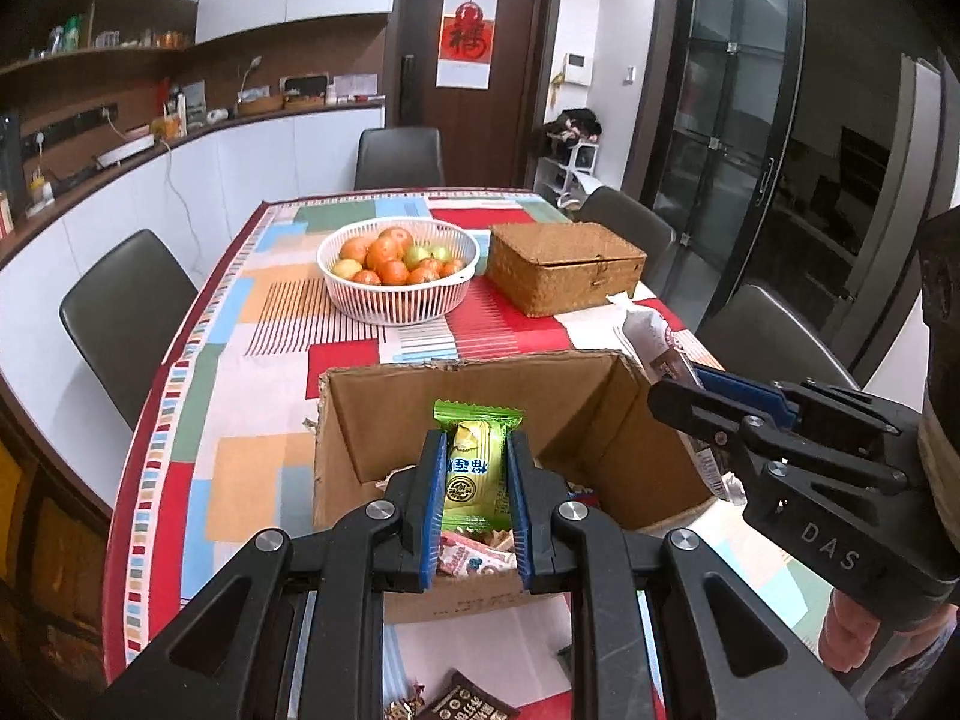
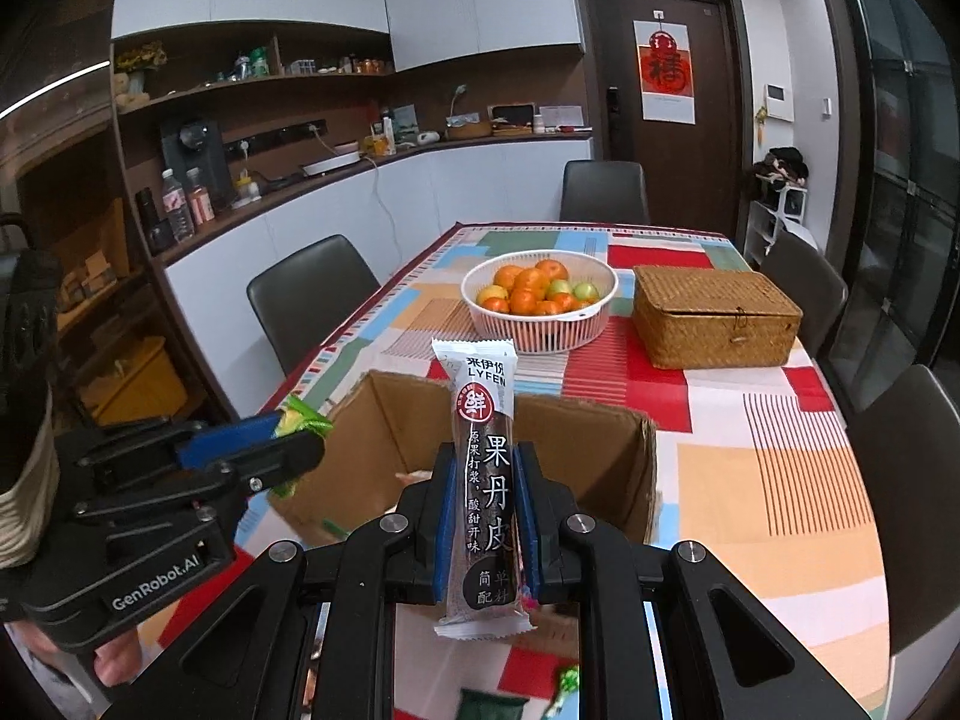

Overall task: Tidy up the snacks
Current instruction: 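Carry both snacks over the box and open both tools to drop them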

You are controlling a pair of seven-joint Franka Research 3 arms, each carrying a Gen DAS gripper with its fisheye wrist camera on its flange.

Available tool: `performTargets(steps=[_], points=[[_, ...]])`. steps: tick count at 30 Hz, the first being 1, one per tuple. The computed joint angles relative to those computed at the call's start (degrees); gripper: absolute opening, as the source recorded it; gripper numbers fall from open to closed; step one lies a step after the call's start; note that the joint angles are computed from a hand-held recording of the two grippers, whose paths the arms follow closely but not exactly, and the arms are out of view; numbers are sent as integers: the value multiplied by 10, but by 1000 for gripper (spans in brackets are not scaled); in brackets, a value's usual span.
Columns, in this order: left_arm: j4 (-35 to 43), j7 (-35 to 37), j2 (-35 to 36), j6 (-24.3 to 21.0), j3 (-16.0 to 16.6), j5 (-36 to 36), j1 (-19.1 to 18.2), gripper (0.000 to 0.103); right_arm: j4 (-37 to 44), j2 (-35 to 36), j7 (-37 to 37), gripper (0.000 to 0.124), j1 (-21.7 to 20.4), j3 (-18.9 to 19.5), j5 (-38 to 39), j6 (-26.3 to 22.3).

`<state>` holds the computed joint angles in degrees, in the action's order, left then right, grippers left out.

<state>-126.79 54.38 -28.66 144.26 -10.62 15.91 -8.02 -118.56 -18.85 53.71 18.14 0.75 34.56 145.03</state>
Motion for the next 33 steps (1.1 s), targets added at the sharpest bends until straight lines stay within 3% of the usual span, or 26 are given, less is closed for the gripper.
performTargets(steps=[10,12,13,14,15,27,33], points=[[35,-12,51,-18,-5,22,16,22,64,81,47,19,-19,10,-34,-35],[36,-19,54,-20,-8,32,20,40,68,85,47,19,-19,8,-25,-45],[34,-26,51,-19,-10,37,22,43,64,84,52,22,-21,11,-29,-38],[30,-34,47,-19,-14,44,24,43,64,84,56,35,-23,12,-34,-35],[26,-41,42,-21,-17,51,25,43,63,82,61,39,-24,12,-35,-34],[-37,-83,-27,-2,-50,89,0,45,-58,-32,-7,39,-12,-7,5,23],[-60,-112,-37,-8,-62,86,-21,46,-113,-78,-27,39,-13,-22,4,29]])
